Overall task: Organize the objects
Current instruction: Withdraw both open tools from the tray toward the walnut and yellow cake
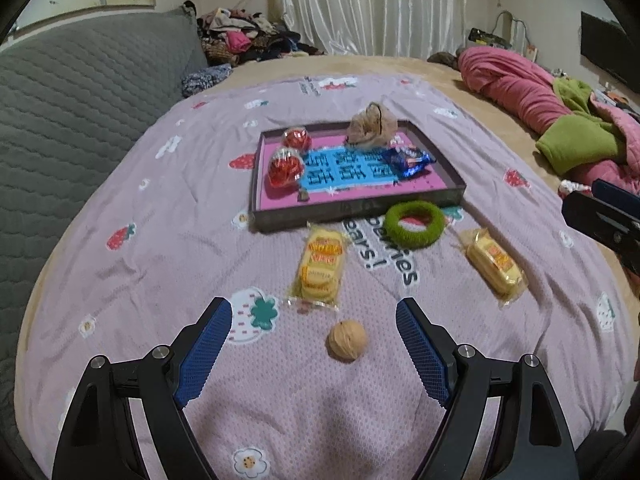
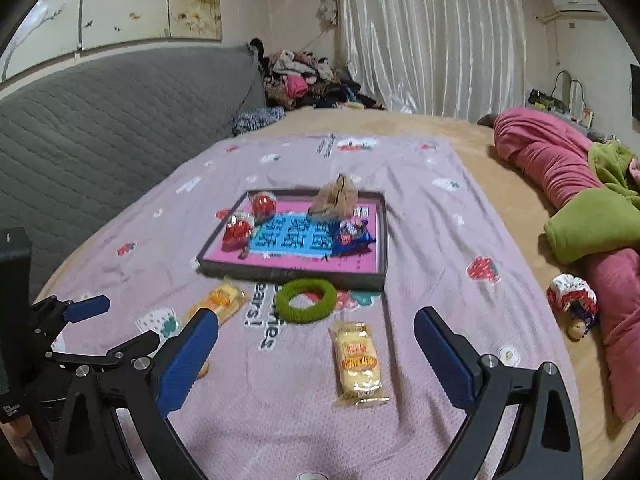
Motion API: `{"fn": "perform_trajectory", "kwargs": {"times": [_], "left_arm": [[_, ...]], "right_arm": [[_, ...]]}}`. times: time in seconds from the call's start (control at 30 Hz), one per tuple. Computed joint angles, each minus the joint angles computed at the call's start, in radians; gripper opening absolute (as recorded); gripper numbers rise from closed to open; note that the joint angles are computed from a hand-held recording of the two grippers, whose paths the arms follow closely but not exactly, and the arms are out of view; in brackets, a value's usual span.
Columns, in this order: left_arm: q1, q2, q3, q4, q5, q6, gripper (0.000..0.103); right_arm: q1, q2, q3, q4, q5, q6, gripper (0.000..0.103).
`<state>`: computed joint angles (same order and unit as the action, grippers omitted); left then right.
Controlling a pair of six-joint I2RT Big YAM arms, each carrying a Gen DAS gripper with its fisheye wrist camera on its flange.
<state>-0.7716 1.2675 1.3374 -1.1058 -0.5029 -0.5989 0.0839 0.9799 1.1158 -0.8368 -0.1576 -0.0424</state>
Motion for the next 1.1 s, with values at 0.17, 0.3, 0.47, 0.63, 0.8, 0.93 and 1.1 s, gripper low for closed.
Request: {"fn": "perform_trajectory", "kwargs": {"times": [0.17, 0.3, 0.47, 0.63, 0.8, 0.93, 1.1], "left_arm": [[-0.006, 0.006, -0.026, 0.006, 0.020, -0.013, 0.085], [-0.011, 0.010, -0.050, 0.018, 0.034, -0.028, 0.085], [-0.004, 0.015, -0.078, 0.056, 0.068, -0.026, 0.085], [0.010, 0.027, -0.091, 0.070, 0.119, -0.035, 0.085], [0.017, 0.041, -0.095, 0.070, 0.138, -0.053, 0.085], [0.022, 0.058, -0.091, 0.063, 0.158, -0.059, 0.085], [0.019, 0.070, -0.086, 0.065, 0.171, -0.053, 0.085]], "right_arm": [[-0.006, -0.001, -0.027, 0.013, -0.008, -0.007, 0.099], [-0.024, 0.013, -0.039, -0.005, -0.015, -0.011, 0.099], [-0.038, 0.017, -0.060, -0.006, -0.015, -0.022, 0.099], [-0.029, 0.028, -0.079, 0.017, 0.037, -0.049, 0.099], [-0.023, 0.055, -0.076, -0.004, 0.062, -0.067, 0.099], [-0.022, 0.067, -0.077, -0.008, 0.059, -0.069, 0.099], [-0.020, 0.088, -0.075, -0.011, 0.060, -0.079, 0.099]]}}
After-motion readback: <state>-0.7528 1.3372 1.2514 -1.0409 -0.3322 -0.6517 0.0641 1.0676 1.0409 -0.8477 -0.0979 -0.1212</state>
